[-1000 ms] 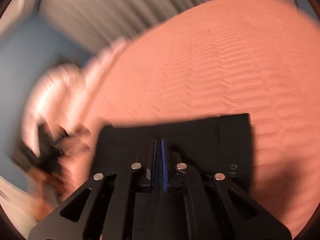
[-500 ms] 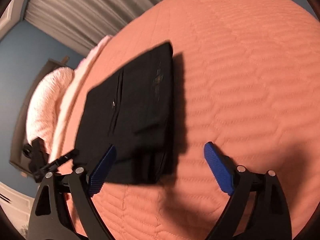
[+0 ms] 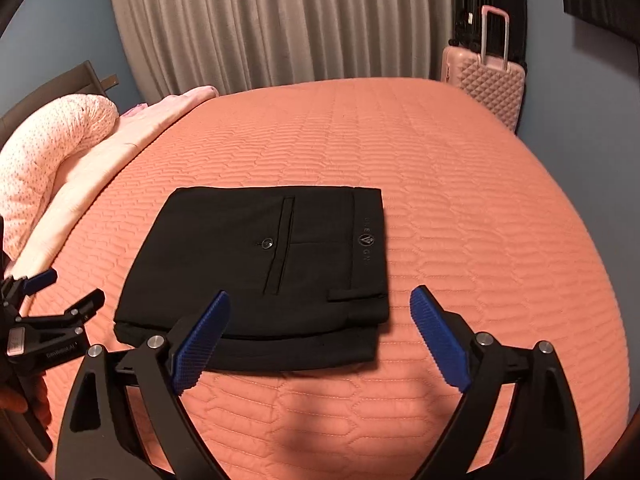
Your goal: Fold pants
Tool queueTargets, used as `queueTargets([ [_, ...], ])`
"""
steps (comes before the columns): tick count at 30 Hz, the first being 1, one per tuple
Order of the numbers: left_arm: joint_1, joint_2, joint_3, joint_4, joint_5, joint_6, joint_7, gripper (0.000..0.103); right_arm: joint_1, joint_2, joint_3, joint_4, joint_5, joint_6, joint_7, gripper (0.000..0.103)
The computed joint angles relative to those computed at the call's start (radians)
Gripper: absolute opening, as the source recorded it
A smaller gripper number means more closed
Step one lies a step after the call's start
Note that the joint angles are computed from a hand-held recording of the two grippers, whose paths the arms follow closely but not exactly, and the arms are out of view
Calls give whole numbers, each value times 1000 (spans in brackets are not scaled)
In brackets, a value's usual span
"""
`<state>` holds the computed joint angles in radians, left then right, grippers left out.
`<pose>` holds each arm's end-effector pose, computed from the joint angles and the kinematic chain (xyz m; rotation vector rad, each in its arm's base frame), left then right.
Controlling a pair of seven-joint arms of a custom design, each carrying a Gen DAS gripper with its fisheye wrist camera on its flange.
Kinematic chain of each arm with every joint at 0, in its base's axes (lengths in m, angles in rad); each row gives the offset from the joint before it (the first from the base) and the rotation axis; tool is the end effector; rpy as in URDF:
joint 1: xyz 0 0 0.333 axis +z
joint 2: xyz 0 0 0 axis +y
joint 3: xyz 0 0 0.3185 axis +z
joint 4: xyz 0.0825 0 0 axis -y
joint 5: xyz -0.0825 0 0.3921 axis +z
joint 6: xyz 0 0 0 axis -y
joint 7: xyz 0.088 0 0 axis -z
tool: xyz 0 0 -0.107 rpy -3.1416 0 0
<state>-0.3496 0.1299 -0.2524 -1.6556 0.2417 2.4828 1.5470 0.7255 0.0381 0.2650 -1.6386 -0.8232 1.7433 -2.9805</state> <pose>0.5483 -0.3653 0.6121 -1.0819 2.3308 -0.7271 0.3818 0.4562 0.6167 -1.1503 2.2391 -0.8526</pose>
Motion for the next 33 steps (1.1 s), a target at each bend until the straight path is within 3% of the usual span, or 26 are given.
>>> queueTargets([
  [4,15,28,6,9,-28,-36,18,94,-34,-18,-17,-41,34,56,-20,92],
  [12,18,158,20,84,-35,-76,40,98,-166,-98,-65,-322,189,433,22,92],
  [13,27,171,14,91,-74,-71,47,98,-180,-100,-69,-356,212,497,30,95],
  [15,62,196,-12,111,-200,-81,94,98,-192,-97,-52,-374,155,519,79,96],
  [17,126,243,-53,166,-416,-164,144,98,-194,-90,-42,-375,129,539,87,93],
  [18,135,247,-58,169,-457,-171,166,96,-196,-90,-42,-385,116,582,88,77],
  [19,131,239,-58,161,-455,-166,214,81,-198,-90,-45,-399,116,639,89,71],
  [20,140,233,-70,157,-490,-176,268,65,-198,-86,-41,-398,113,644,109,69],
  [21,152,233,-87,168,-540,-212,312,40,-199,-84,-40,-396,116,641,104,60],
  [25,86,189,-43,145,-454,-209,285,21,-218,-136,-44,-456,125,718,177,25],
  [27,108,159,-47,128,-519,-238,296,15,-227,-164,-32,-471,120,747,203,22],
  [30,133,75,-42,44,-595,-278,341,14,-213,-188,3,-462,164,701,169,21],
  [33,150,-82,-19,-138,-679,-303,413,14,-192,-235,48,-505,193,699,226,21],
])
